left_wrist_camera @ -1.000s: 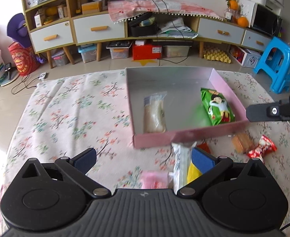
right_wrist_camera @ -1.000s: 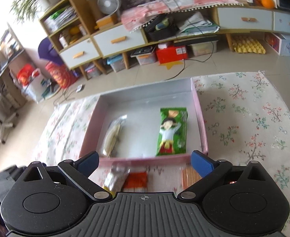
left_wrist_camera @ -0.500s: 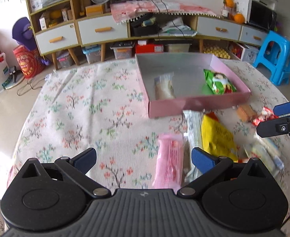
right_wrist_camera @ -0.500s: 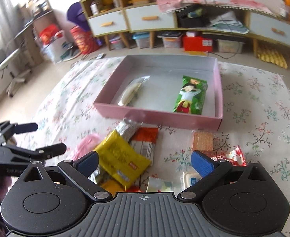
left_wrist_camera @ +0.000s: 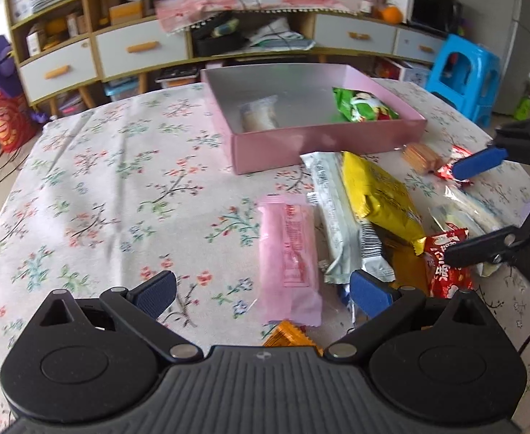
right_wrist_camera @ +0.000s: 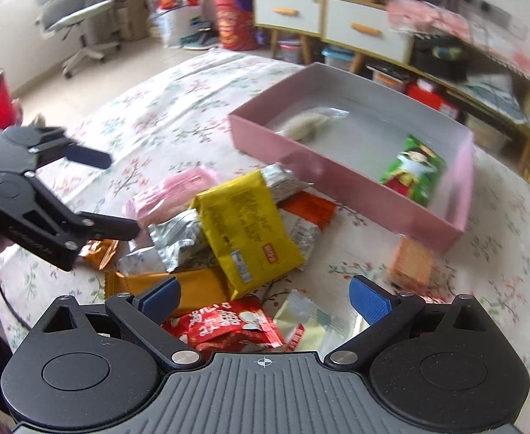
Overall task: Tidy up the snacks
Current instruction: 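Move both grippers back to the snack pile beside the box, then grasp the pink wafer bar with the left gripper while the right grasps the yellow packet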
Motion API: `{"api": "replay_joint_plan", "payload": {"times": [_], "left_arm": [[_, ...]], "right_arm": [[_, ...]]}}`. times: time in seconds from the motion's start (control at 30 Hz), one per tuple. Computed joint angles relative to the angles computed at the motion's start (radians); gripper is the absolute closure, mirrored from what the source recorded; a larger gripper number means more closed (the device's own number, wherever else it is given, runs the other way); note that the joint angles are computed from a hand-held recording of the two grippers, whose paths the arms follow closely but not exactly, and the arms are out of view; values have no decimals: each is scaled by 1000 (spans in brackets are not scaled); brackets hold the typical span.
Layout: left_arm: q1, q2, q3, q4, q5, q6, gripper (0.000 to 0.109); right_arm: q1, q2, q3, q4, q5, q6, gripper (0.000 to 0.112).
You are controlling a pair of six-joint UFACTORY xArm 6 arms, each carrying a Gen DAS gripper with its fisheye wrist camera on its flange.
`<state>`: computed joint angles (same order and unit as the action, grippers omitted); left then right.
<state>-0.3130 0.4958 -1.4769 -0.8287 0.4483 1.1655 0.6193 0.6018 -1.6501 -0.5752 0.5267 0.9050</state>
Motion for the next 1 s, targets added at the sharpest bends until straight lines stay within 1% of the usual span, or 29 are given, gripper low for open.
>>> {"api": "replay_joint_plan", "payload": {"times": [0.1, 0.17, 0.27, 0.4, 0.43, 0.53, 0.67, 0.7, 0.73, 0.77, 0.8, 0.93, 1.0], "left_arm": [[-7, 7, -4, 23, 2, -4, 7], [-7, 12, -15, 46, 26, -10, 9], [-2, 19, -33, 47, 65, -6, 12], [7, 32, -64, 55, 115, -32, 20], [11, 36, -74, 59, 127, -45, 20], [24, 49, -103, 64, 160, -80, 28], [34, 61, -135, 70, 187, -133, 37], [35, 65, -145, 71, 195, -147, 39], [38, 68, -152, 71, 205, -160, 40], [38, 75, -164, 74, 214, -175, 41], [38, 82, -176, 80, 222, -192, 42], [44, 102, -211, 90, 279, -247, 48], [44, 112, -225, 97, 286, -265, 49]], "right_arm": [[4, 35, -45, 24, 18, -46, 12], [3, 61, -81, 41, 38, -72, 12], [-4, 94, -119, 87, 55, -100, 14], [-8, 120, -151, 106, 69, -94, 15], [-8, 124, -156, 108, 69, -91, 16], [-12, 127, -159, 93, 58, -71, 18], [-17, 130, -167, 79, 48, -42, 27], [-18, 132, -170, 84, 45, -39, 31], [-19, 138, -179, 92, 48, -40, 34], [-20, 145, -189, 99, 54, -42, 40], [-20, 152, -200, 103, 59, -43, 43], [-17, 168, -226, 89, 72, -35, 47], [-18, 171, -231, 83, 70, -26, 48]]}}
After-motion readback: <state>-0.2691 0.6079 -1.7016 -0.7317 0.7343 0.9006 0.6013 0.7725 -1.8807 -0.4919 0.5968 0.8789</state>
